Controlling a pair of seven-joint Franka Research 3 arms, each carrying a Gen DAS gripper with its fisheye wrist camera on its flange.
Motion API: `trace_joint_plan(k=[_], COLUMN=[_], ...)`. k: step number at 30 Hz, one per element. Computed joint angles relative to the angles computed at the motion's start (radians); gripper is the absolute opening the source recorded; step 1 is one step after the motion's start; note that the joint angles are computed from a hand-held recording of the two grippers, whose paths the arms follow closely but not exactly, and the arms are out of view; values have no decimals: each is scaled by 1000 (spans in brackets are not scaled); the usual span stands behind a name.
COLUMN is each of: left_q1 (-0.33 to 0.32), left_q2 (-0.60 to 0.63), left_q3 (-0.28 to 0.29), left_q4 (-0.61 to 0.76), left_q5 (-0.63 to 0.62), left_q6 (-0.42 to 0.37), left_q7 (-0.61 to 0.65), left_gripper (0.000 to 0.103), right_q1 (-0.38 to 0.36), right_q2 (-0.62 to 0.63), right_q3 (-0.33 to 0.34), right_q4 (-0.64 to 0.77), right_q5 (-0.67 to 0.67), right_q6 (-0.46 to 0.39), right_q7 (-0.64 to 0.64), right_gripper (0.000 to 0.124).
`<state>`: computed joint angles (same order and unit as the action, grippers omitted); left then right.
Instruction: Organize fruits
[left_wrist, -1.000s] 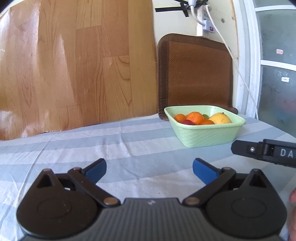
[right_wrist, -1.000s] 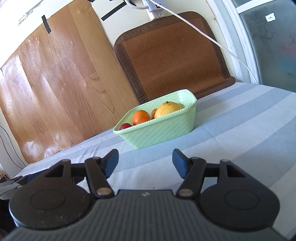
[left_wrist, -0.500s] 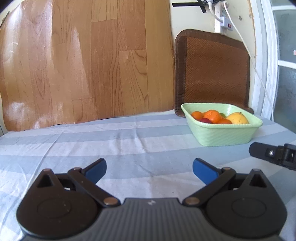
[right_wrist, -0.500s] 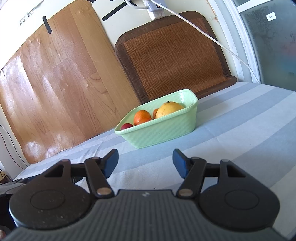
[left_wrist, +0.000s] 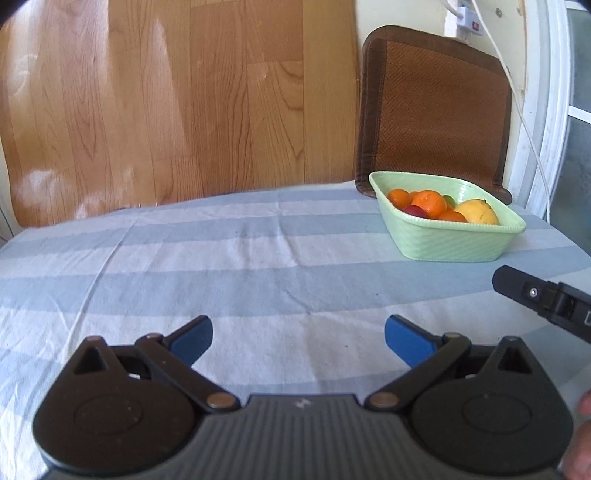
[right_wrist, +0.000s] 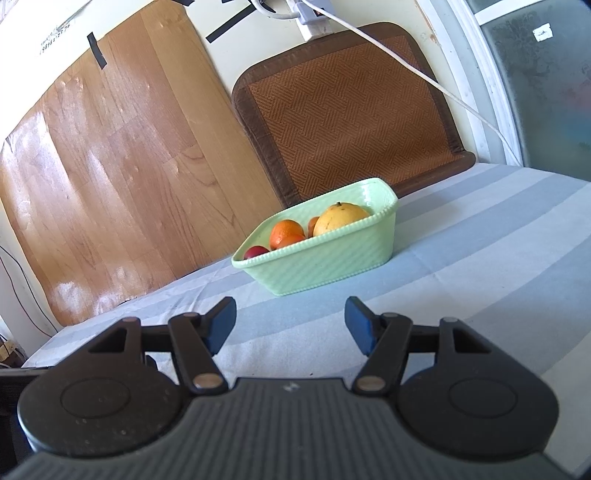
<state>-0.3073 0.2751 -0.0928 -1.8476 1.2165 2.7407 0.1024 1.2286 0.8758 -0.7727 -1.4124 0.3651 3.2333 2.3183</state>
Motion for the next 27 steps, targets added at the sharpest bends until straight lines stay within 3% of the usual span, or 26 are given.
trace_joint_plan(k=[9,14,27], left_q1=[-12,-23,-14], left_q2=[-36,-54,-49], left_q3=[-8,-29,-50], left_q4=[-13,-10,-6], left_q5=[49,90,63], left_q6=[-94,-198,-219], left_q7=[-59,-93,-48], left_gripper=[103,103,103], right_q1=[3,4,-2], right_q2=[-1,-1,-7], right_q3=[3,4,22], right_q4=[-4,-5,-8], right_q5=[14,27,59], right_q6=[12,14,29], right_q7=[-16,-28,-66], right_gripper=[67,67,68])
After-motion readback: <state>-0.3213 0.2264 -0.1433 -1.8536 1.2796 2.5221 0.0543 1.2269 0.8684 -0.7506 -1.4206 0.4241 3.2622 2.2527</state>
